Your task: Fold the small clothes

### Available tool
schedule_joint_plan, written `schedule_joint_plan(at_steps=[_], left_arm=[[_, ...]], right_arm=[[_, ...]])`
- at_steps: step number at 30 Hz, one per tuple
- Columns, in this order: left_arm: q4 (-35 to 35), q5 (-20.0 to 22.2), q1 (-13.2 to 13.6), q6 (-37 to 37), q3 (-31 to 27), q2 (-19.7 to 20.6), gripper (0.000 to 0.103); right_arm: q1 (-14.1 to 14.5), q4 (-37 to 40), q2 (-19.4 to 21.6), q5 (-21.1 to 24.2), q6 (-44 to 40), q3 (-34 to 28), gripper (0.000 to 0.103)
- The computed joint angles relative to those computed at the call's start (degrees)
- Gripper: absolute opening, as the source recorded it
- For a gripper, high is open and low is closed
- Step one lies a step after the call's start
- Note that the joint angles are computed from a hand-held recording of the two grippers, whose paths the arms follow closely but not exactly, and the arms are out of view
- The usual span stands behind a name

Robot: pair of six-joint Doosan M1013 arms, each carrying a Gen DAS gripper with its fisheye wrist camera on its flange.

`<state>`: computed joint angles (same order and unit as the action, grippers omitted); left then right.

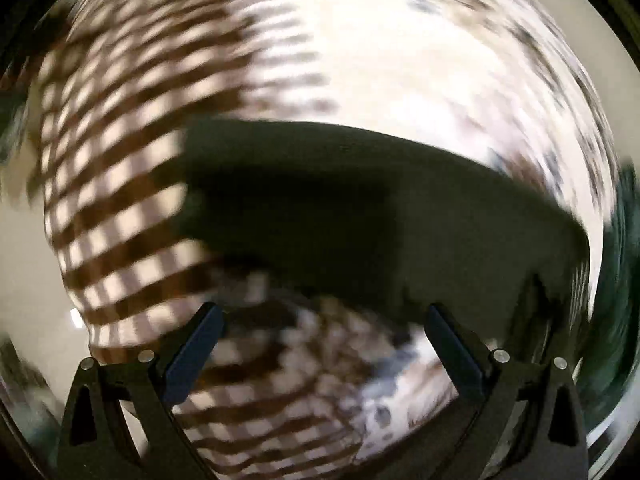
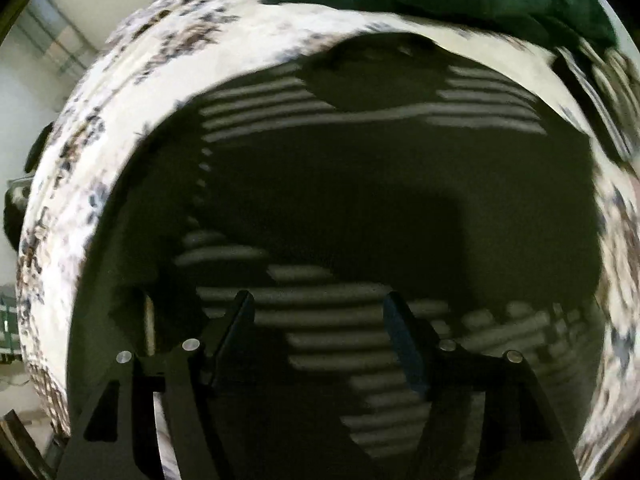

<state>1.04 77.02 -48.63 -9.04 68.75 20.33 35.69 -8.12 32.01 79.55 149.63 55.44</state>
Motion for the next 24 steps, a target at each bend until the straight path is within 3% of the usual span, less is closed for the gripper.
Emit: schedule_joint_plan(at_steps=[4,6,8,9,10,11,15,19,23,24], left_arm=[[3.37,-5.00,0.55,-8.73,6.13,-3.04,0.100],[6.83,-5.08,0.53,-12.47,7.33,-3.53,0.085],[8.30,-2.64,0.76,-13.36,6.83,-3.05,0.044],[9.63,-1.93,0.65,-13.03,6.42,-2.87,0.033],[11.52,-2.50,0.35,-12.32,6.18,-2.91,0.015],[12.55,-1.16,0.16,-10.77,4.98,-2.40,0.010],[19.11,3.31,-1.25,-4.29,0.01,-1.13,0.009],[24.40,5.09,-0.66,5.82,-7.13,1.33,0.008],[28.39,8.48,-1.34,21.87,-22.46,9.20,0.008],[28.88,9.15,-1.83,26.14,-27.17,11.64,0.008]], right_arm=[[0.10,2.78,-2.81,-0.91,3.39,5.26,0.069],[0.44,3.56,-3.43,-1.59,4.57,7.18,0.069],[0.65,4.17,-3.63,-2.04,5.37,8.18,0.069],[0.83,4.42,-3.70,-2.27,5.67,8.66,0.069],[0.96,4.35,-3.61,-2.31,5.71,8.72,0.069],[1.12,4.24,-3.56,-2.28,5.64,8.80,0.069],[1.34,3.89,-3.80,-2.58,5.26,9.25,0.069],[1.18,2.18,-4.13,-1.97,5.48,9.23,0.069],[0.84,-1.24,-5.11,1.98,6.02,9.89,0.069],[0.59,-2.80,-5.13,4.31,5.89,9.63,0.074]])
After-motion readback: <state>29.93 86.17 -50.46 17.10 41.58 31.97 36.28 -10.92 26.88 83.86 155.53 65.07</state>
